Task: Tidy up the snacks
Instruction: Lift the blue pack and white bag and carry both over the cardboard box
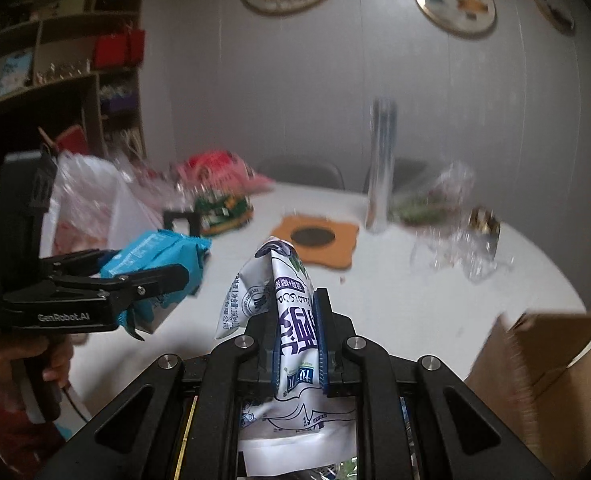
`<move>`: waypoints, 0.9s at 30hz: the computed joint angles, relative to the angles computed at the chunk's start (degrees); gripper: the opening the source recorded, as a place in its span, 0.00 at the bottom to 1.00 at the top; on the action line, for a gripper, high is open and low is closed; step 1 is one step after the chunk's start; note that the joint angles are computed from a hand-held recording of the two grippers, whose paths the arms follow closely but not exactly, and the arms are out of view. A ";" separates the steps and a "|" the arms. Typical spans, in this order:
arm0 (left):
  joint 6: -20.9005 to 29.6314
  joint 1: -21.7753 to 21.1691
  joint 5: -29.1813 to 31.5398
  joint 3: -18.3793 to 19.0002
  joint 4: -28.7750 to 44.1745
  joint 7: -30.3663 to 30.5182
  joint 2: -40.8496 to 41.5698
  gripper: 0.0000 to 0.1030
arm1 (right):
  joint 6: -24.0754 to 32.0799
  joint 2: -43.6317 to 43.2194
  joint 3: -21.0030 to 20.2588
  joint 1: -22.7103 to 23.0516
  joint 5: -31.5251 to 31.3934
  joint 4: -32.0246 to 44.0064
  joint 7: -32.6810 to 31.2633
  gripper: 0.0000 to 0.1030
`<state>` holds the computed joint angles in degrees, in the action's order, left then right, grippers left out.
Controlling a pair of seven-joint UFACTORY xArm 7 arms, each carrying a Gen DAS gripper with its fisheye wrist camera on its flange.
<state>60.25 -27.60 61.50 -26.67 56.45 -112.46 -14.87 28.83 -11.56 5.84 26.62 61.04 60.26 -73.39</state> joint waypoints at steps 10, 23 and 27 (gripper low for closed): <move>-1.69 -3.59 10.24 0.51 16.82 9.72 9.86 0.73 | 2.14 -9.09 -5.87 -1.23 5.03 -0.57 -5.20 0.08; -7.02 -11.37 4.99 7.49 52.48 34.50 37.56 0.73 | 6.53 0.02 -9.58 -10.01 -3.05 7.93 0.42 0.06; -8.71 -12.17 -1.65 8.10 61.62 42.73 44.90 0.73 | 10.09 3.88 -8.57 -13.89 -5.79 9.67 2.38 0.06</move>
<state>51.54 -39.77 59.85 -18.57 118.07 -69.73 30.03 38.92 -7.68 -2.73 12.73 55.25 69.93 -71.01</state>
